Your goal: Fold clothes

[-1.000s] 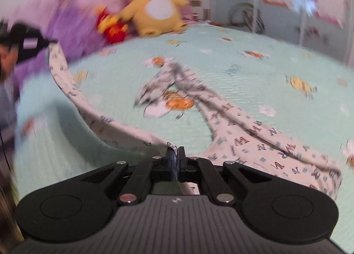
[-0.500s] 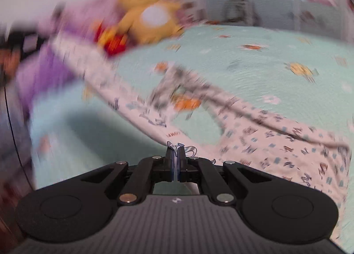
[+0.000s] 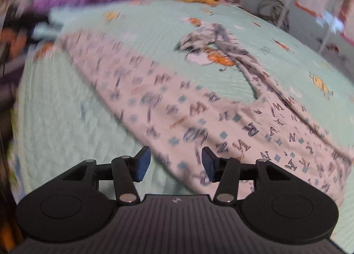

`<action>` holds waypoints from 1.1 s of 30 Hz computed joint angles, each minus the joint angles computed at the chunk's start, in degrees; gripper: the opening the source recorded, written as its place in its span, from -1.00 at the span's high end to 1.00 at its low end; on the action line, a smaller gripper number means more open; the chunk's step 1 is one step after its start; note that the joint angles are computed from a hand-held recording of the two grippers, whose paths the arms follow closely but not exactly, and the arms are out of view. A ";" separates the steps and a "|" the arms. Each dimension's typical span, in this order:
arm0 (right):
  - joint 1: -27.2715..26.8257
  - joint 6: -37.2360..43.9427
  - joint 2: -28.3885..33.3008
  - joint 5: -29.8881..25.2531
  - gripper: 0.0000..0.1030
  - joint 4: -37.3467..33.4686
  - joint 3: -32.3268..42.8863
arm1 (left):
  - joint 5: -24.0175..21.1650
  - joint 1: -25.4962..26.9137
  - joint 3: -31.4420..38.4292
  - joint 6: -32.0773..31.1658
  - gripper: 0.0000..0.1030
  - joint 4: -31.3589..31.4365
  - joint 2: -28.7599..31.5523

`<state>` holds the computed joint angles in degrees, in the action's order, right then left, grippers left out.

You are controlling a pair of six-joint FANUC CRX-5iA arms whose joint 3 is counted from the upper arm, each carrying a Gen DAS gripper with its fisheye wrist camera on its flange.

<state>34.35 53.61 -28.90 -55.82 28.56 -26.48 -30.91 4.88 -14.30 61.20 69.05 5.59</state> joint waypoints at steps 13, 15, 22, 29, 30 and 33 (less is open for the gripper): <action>-21.58 15.57 19.87 18.46 0.45 -47.12 19.77 | -23.12 -5.13 22.59 -2.61 -0.06 -10.29 15.92; -23.97 16.71 24.31 15.74 0.45 -50.84 22.81 | -22.34 -5.56 28.32 3.90 0.55 -17.67 19.97; -23.33 5.05 24.49 26.58 0.96 -45.23 17.36 | -14.59 -6.04 26.36 9.26 0.89 -17.80 18.76; -22.44 7.06 20.65 25.45 1.00 -44.10 14.25 | -14.51 -8.89 25.94 5.48 -0.13 -22.04 17.27; -21.84 4.26 20.69 25.12 1.00 -40.55 13.50 | -15.08 -9.10 27.33 8.12 -0.16 -23.50 17.60; -21.11 -3.87 16.93 29.18 0.83 -35.34 9.15 | -17.55 -9.53 29.22 12.77 -0.13 -22.77 18.04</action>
<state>13.23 49.74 -11.97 -26.65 -6.78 -17.33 -48.46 -4.65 14.92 73.97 46.29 23.64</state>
